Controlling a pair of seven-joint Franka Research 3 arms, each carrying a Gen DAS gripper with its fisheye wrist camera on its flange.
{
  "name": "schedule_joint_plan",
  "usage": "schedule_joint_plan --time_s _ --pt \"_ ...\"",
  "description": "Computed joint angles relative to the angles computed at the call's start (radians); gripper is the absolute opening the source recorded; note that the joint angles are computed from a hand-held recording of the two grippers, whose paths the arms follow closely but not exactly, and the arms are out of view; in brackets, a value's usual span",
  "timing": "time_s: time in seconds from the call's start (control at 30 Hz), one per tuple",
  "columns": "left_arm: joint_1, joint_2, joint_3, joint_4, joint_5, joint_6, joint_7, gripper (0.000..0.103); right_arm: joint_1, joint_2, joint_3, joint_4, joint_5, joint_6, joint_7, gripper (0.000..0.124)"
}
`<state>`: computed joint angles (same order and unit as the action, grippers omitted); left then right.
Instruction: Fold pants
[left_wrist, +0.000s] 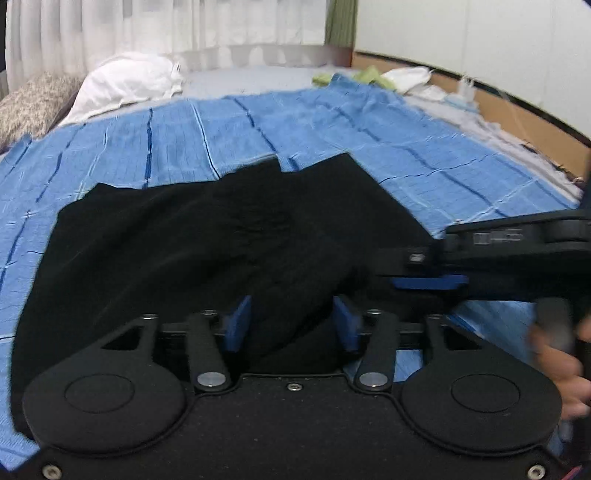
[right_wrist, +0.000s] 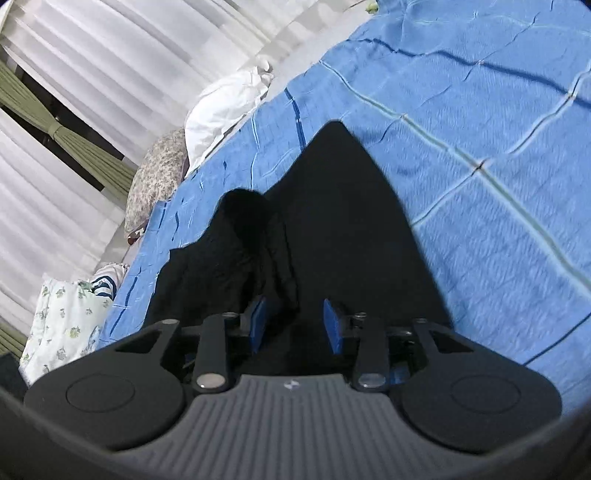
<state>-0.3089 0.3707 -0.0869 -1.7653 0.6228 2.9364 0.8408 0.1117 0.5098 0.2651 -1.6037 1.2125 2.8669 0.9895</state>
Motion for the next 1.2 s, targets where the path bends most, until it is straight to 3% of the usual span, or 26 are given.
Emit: schedule_joint_plan --time_s 0.13,0.17,0.2,0.27,0.33,0.47,0.53,0.57,0.63,0.7,0.73,0.77,0.8,0.87,0.93,0.97,1.03,1.13,1.2 --pt "0.041 -0.106 0.004 -0.131 -0.02 0.085 -0.032 0.061 -0.006 0.013 0.032 0.024 0.05 0.006 -0.097 0.075" --pt "0.027 -0.13 0.036 -0.154 0.01 0.1 -0.085 0.061 0.002 0.013 0.029 0.027 0.043 0.006 -0.106 0.079" --pt "0.004 -0.157 0.075 -0.174 0.065 0.105 -0.16 0.061 0.025 0.013 0.012 0.028 0.007 0.018 -0.081 0.08" --pt "-0.07 -0.191 0.195 -0.184 0.311 0.091 -0.441 0.061 0.081 0.005 -0.027 0.013 -0.096 0.067 -0.028 0.08" --pt "-0.1 -0.204 0.239 -0.171 0.486 -0.01 -0.646 0.061 0.144 0.007 -0.067 0.005 -0.23 0.113 0.036 0.081" --pt "-0.109 -0.201 0.227 -0.153 0.654 -0.277 -0.832 0.06 0.276 0.02 -0.191 0.006 -0.461 0.15 0.24 0.081" --pt "-0.091 -0.179 0.205 -0.141 0.647 -0.345 -0.819 0.06 0.355 0.039 -0.282 0.016 -0.551 0.169 0.375 0.081" --pt "-0.073 -0.166 0.186 -0.134 0.581 -0.367 -0.756 0.06 0.413 0.051 -0.35 0.019 -0.596 0.186 0.463 0.081" --pt "-0.018 -0.143 0.14 -0.129 0.488 -0.356 -0.677 0.061 0.508 0.079 -0.468 0.039 -0.675 0.183 0.597 0.081" --pt "-0.007 -0.154 0.142 -0.153 0.546 -0.321 -0.761 0.061 0.576 0.123 -0.561 0.085 -0.75 0.152 0.695 0.077" --pt "0.008 -0.153 0.13 -0.15 0.54 -0.317 -0.756 0.06 0.583 0.14 -0.574 0.105 -0.774 0.147 0.717 0.072" --pt "0.023 -0.159 0.118 -0.154 0.533 -0.312 -0.75 0.06 0.605 0.161 -0.61 0.128 -0.809 0.132 0.751 0.063" --pt "0.039 -0.164 0.105 -0.155 0.525 -0.305 -0.743 0.06 0.608 0.173 -0.62 0.146 -0.838 0.125 0.756 0.043" --pt "0.06 -0.175 0.083 -0.156 0.551 -0.288 -0.759 0.057 0.616 0.182 -0.641 0.173 -0.9 0.125 0.76 0.026" --pt "0.061 -0.184 0.065 -0.156 0.65 -0.297 -0.825 0.057 0.656 0.177 -0.708 0.162 -0.965 0.185 0.792 0.024" --pt "0.067 -0.193 0.055 -0.163 0.692 -0.291 -0.841 0.057 0.703 0.168 -0.776 0.129 -0.992 0.241 0.833 0.024" --pt "0.086 -0.195 0.025 -0.168 0.698 -0.284 -0.813 0.057 0.75 0.141 -0.848 0.064 -1.016 0.31 0.884 0.024" --pt "0.109 -0.179 -0.008 -0.179 0.619 -0.281 -0.729 0.058 0.734 0.11 -0.847 0.005 -1.041 0.259 0.908 0.025" --pt "0.103 -0.184 -0.004 -0.196 0.675 -0.271 -0.791 0.058 0.666 0.088 -0.773 -0.018 -1.044 0.189 0.904 0.03"
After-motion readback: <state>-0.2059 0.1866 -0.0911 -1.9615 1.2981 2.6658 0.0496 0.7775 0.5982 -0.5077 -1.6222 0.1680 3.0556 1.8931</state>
